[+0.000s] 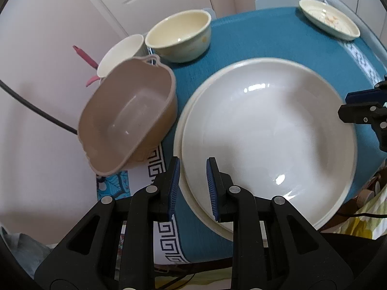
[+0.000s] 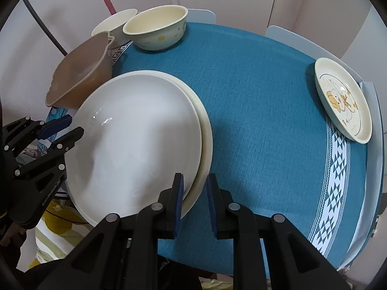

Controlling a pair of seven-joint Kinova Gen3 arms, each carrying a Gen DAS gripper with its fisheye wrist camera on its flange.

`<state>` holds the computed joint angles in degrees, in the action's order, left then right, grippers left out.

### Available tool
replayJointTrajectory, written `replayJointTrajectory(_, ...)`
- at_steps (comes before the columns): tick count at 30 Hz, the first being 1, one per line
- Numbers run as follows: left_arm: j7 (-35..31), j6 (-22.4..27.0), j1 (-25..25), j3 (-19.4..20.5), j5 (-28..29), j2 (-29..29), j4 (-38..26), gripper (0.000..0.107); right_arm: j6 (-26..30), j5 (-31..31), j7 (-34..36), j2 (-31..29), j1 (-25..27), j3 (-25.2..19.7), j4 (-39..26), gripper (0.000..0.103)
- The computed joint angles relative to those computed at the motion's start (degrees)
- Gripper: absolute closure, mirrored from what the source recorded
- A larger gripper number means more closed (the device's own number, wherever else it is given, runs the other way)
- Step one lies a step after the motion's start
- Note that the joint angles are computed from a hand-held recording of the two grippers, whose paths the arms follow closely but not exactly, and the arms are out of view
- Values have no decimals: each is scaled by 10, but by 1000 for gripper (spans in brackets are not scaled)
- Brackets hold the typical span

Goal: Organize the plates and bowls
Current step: 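Lower the white plate onto the yellow duck plate and open both grippers, then move both grippers to the small duck plate and grasp its rim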

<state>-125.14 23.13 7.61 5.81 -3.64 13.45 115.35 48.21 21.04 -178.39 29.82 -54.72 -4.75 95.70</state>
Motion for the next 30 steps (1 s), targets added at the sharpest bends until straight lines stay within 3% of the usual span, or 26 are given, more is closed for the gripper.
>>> replayJointTrajectory(4, -66, 36, -18, 5, 81, -25, -23, 87, 7, 39, -52, -28, -8, -7, 17, 85)
replayJointTrajectory(7, -122, 64, -59, 41, 151, -49, -43, 87, 13, 92, -122, -60, 9, -46, 43, 85)
replayJointTrajectory(9, -161, 86, -74, 55, 197, -61, -57, 87, 13, 113, -169, -86, 2, -47, 65, 83)
replayJointTrajectory(10, -181, 99, -65, 47, 220, -65, -66, 84, 17, 121, -192, -99, -14, -35, 75, 68)
replayJointTrajectory(11, -192, 113, -51, 35, 238, -65, -78, 79, 23, 129, -215, -110, -33, -22, 84, 38)
replayJointTrajectory(12, -211, 126, -48, 31, 260, -62, -88, 47, 38, 134, -239, -123, -59, -1, 92, 22)
replayJointTrajectory(13, -226, 137, -50, 38, 284, -62, -94, 5, 52, 145, -262, -128, -77, 9, 92, 4)
replayJointTrajectory(16, -268, 174, -61, 64, 343, -48, -125, 5, 110, 165, -332, -150, -132, 34, 106, 3)
replayJointTrajectory(20, -262, 240, -17, 61, 345, 11, -205, 5, 187, 135, -381, -172, -88, -32, 110, 3)
replayJointTrajectory(24, -210, 298, 27, 69, 323, 78, -302, 5, 260, 112, -411, -193, -77, -52, 117, 3)
replayJointTrajectory(28, -148, 347, 79, 84, 281, 154, -406, 5, 261, 112, -436, -236, -35, -73, 164, 3)
replayJointTrajectory(30, -119, 367, 110, 83, 257, 192, -455, 5, 222, 115, -451, -265, -5, -75, 210, 3)
